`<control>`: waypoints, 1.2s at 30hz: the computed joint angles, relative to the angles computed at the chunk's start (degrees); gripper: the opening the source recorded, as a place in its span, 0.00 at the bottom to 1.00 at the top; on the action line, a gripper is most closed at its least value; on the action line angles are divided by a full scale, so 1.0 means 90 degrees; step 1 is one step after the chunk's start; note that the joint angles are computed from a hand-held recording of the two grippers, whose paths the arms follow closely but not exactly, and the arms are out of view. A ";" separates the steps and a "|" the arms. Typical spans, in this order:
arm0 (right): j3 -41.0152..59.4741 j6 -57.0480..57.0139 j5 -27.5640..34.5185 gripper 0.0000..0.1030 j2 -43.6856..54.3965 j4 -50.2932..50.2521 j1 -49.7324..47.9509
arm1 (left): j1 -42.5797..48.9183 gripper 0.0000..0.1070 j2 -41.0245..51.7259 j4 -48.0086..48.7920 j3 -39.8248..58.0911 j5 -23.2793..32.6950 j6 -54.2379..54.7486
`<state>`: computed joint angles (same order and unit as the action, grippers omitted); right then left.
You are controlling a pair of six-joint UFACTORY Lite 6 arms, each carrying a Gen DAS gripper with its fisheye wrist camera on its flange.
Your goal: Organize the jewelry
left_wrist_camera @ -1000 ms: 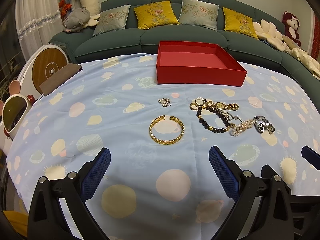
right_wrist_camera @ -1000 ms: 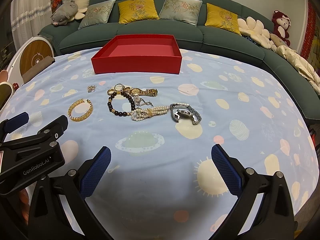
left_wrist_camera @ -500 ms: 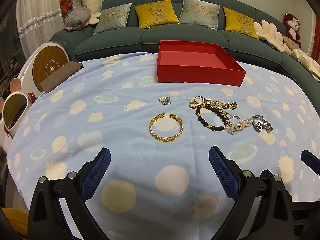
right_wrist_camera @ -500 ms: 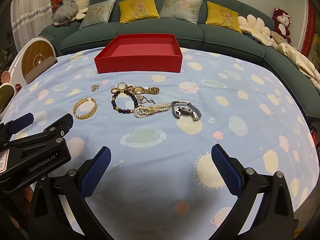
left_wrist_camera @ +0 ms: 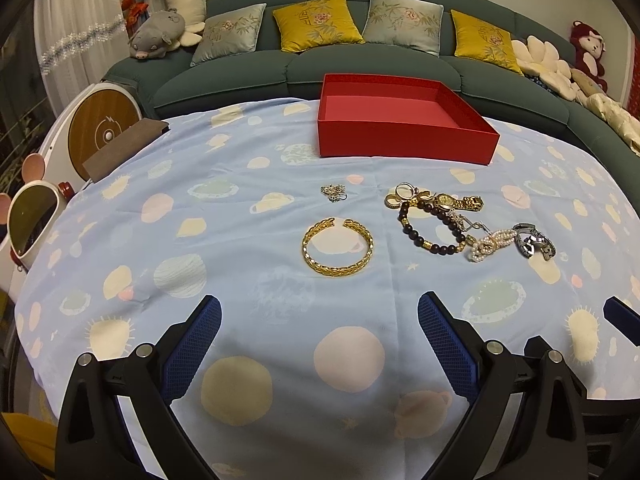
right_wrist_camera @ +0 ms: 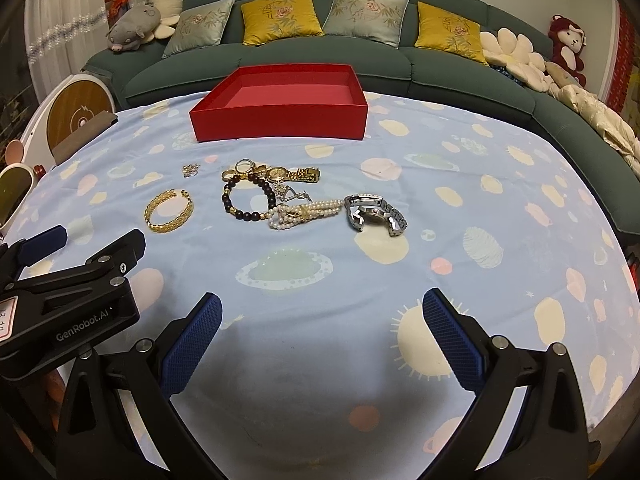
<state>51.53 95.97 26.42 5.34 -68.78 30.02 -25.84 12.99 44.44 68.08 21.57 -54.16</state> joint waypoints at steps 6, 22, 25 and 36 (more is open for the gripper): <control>0.0185 -0.0163 -0.0095 0.95 0.0172 0.0201 -0.0066 | 0.0116 0.90 0.0011 -0.0282 0.0051 -0.0025 0.0213; 0.0510 -0.0495 -0.0995 0.94 0.0439 0.0626 -0.1497 | 0.0624 0.91 0.0857 -0.1344 0.0721 -0.0224 0.1709; 0.0963 -0.0758 -0.0985 0.91 0.0860 0.0701 -0.1677 | 0.0696 0.91 0.1206 -0.1712 0.1119 -0.0176 0.2056; 0.1953 -0.1834 -0.1542 0.69 0.2163 0.1325 -0.2269 | 0.0847 0.91 0.2070 -0.2932 0.2058 -0.0143 0.3257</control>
